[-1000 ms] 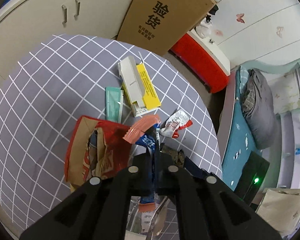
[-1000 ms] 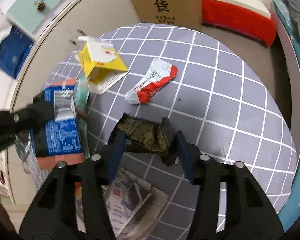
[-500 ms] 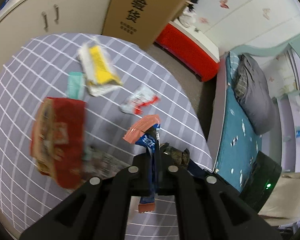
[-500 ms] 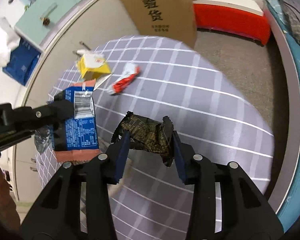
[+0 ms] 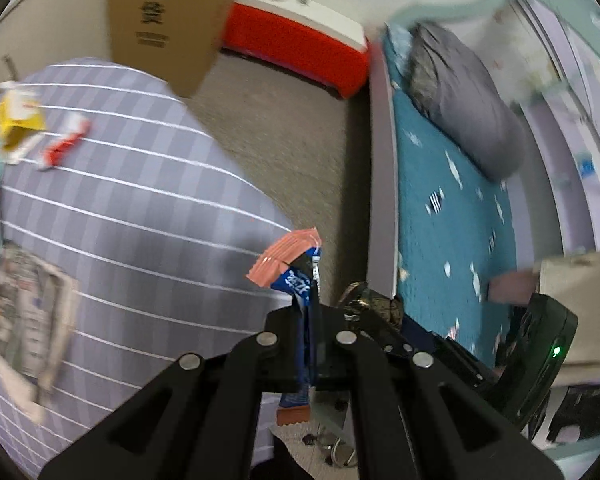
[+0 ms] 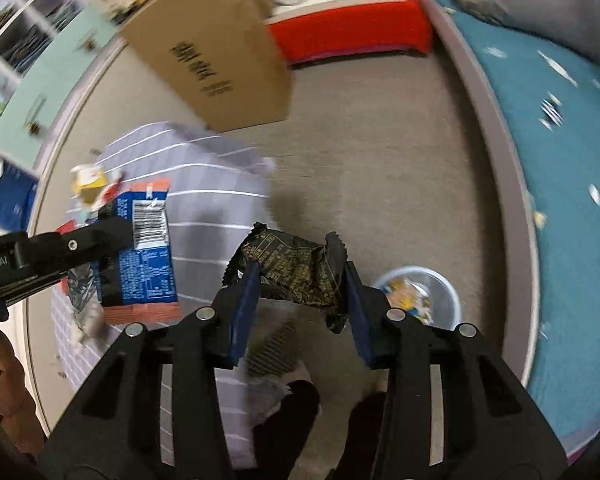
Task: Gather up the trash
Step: 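Carry both wrappers over the bucket and open both grippers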
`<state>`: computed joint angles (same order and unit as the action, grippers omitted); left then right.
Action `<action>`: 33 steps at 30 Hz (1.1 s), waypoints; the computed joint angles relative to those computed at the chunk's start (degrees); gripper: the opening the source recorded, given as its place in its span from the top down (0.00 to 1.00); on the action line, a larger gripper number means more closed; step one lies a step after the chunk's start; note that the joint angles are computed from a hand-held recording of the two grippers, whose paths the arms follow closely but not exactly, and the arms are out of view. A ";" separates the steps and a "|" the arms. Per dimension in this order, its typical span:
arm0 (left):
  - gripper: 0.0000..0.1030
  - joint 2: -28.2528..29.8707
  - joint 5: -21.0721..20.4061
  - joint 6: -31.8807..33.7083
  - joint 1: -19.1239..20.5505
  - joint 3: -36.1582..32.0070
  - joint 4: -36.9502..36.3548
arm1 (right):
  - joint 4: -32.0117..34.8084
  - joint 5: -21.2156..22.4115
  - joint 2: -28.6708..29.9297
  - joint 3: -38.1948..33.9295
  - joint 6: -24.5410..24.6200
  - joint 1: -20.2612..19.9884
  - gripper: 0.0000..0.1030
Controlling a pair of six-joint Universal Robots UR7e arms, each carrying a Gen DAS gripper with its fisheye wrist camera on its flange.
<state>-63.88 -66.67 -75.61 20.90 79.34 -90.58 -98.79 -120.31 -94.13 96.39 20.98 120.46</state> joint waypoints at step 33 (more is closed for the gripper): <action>0.44 35.08 -21.06 11.02 10.56 11.16 -25.52 | -14.63 6.86 -32.17 31.27 -20.95 -51.16 0.60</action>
<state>-28.81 -87.72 -64.59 31.46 90.50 -116.10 -113.42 -113.45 -126.30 127.66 0.03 69.31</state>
